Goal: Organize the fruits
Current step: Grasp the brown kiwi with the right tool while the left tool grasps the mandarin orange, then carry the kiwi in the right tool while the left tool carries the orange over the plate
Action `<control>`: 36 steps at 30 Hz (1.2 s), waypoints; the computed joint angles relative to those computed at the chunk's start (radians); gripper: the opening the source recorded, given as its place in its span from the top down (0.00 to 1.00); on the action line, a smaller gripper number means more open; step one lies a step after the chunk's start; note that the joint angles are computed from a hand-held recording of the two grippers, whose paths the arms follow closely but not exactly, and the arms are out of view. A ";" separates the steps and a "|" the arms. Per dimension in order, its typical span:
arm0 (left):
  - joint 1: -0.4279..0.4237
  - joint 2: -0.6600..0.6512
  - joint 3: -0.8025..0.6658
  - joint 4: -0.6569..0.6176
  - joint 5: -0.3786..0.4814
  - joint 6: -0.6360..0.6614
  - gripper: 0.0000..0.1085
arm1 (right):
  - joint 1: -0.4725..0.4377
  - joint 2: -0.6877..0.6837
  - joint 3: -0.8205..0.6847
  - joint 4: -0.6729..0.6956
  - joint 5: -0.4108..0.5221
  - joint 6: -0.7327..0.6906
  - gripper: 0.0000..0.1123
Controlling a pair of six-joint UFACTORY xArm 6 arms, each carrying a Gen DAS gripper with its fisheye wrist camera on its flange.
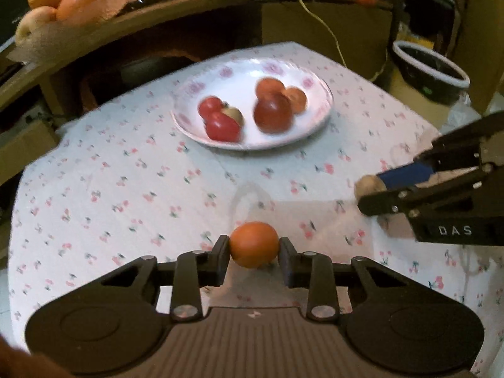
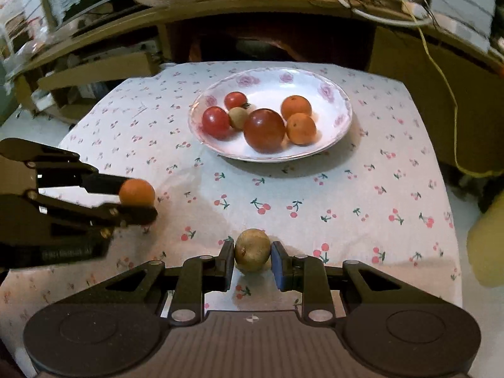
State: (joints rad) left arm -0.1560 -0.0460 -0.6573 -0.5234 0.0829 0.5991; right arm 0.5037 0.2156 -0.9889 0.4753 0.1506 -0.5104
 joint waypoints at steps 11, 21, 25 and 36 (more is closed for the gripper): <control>-0.019 0.029 -0.012 -0.092 -0.049 0.164 0.45 | 0.004 0.013 -0.003 0.138 -0.016 -0.182 0.71; -0.029 0.043 -0.040 -0.267 -0.040 0.342 0.41 | -0.002 0.018 -0.026 0.192 0.013 -0.228 0.66; -0.022 0.029 -0.042 -0.278 0.003 0.341 0.62 | -0.006 0.018 -0.029 0.187 0.031 -0.232 0.67; -0.040 0.012 -0.059 -0.283 0.019 0.318 0.66 | 0.007 0.000 -0.019 0.156 0.037 -0.200 0.76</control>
State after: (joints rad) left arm -0.1960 -0.0336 -0.7163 -0.8066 0.1020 0.9170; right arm 0.5111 0.2154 -1.0083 0.6315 0.1876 -0.7101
